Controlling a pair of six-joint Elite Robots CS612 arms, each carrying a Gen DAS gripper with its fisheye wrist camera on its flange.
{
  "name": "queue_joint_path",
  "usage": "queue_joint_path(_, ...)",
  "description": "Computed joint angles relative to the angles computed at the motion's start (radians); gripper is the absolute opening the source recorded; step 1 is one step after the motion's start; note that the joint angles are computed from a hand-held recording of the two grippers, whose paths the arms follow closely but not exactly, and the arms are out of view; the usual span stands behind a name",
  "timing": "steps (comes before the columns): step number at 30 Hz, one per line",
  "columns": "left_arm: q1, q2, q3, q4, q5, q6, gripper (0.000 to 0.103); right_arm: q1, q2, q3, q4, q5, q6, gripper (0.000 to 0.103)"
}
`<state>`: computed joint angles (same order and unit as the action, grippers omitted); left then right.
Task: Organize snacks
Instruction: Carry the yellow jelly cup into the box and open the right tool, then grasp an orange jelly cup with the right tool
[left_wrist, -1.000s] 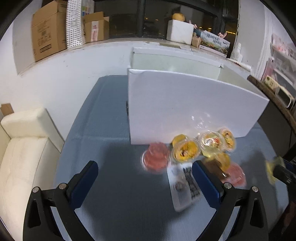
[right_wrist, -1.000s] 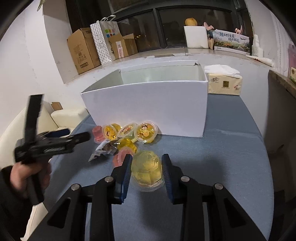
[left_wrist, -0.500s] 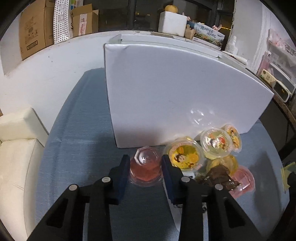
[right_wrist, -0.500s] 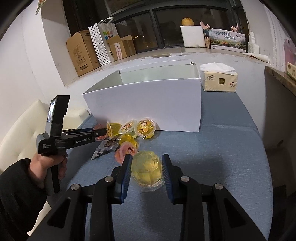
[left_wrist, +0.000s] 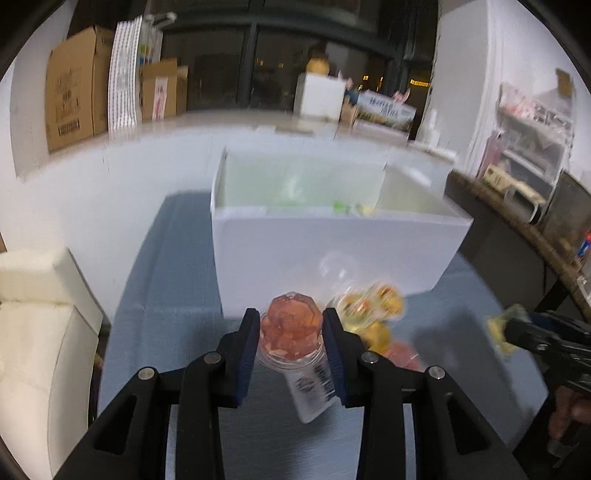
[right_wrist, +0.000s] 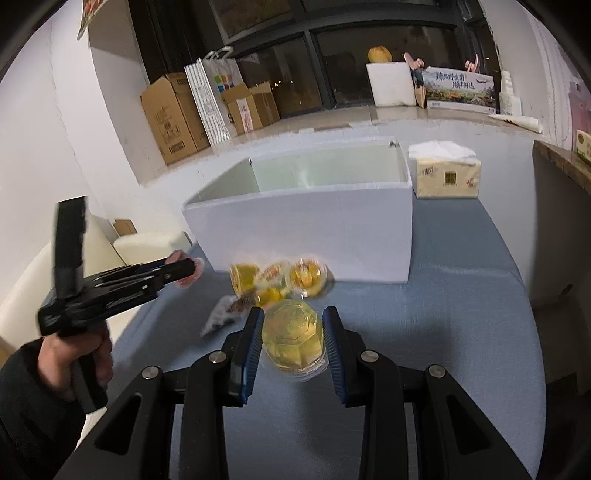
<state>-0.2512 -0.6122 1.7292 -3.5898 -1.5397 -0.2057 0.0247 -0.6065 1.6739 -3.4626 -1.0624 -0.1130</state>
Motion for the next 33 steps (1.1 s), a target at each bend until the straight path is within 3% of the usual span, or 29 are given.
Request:
queue_joint_path(5, -0.009, -0.030, -0.014, -0.035, 0.005, 0.037, 0.039, 0.005, -0.012, -0.034, -0.024, 0.000, -0.010, 0.035)
queue_joint_path(12, -0.008, -0.033, -0.107, -0.011, 0.027, 0.102, 0.039, 0.009, -0.002, -0.150, -0.010, 0.007, 0.003, 0.035)
queue_joint_path(14, 0.000, -0.018, -0.158, 0.039, 0.038, 0.102, 0.039, 0.011, 0.013, -0.197, 0.022, 0.011, 0.000, 0.035)
queue_joint_path(18, 0.012, 0.017, -0.235, 0.129, 0.056, 0.095, 0.039, 0.019, 0.054, -0.294, 0.140, -0.051, -0.008, 0.035)
queue_joint_path(21, 0.021, 0.038, -0.279, 0.229, 0.060, 0.063, 0.046, 0.019, 0.086, -0.351, 0.221, -0.082, -0.031, 0.038)
queue_joint_path(22, 0.024, 0.042, -0.291, 0.274, 0.057, 0.039, 0.067, 0.021, 0.092, -0.360, 0.235, -0.114, -0.032, 0.044)
queue_joint_path(23, 0.026, 0.046, -0.299, 0.294, 0.056, 0.021, 0.095, 0.024, 0.098, -0.372, 0.258, -0.154, -0.022, 0.076)
queue_joint_path(24, 0.025, 0.048, -0.297, 0.293, 0.063, 0.006, 0.103, 0.020, 0.101, -0.373, 0.258, -0.152, -0.003, 0.098)
queue_joint_path(26, 0.022, 0.050, -0.285, 0.264, 0.069, 0.015, 0.103, 0.004, 0.106, -0.363, 0.209, -0.100, 0.051, 0.099)
queue_joint_path(33, 0.006, 0.031, -0.238, 0.255, 0.062, 0.058, 0.103, -0.002, 0.070, -0.283, 0.143, -0.117, 0.072, 0.103)
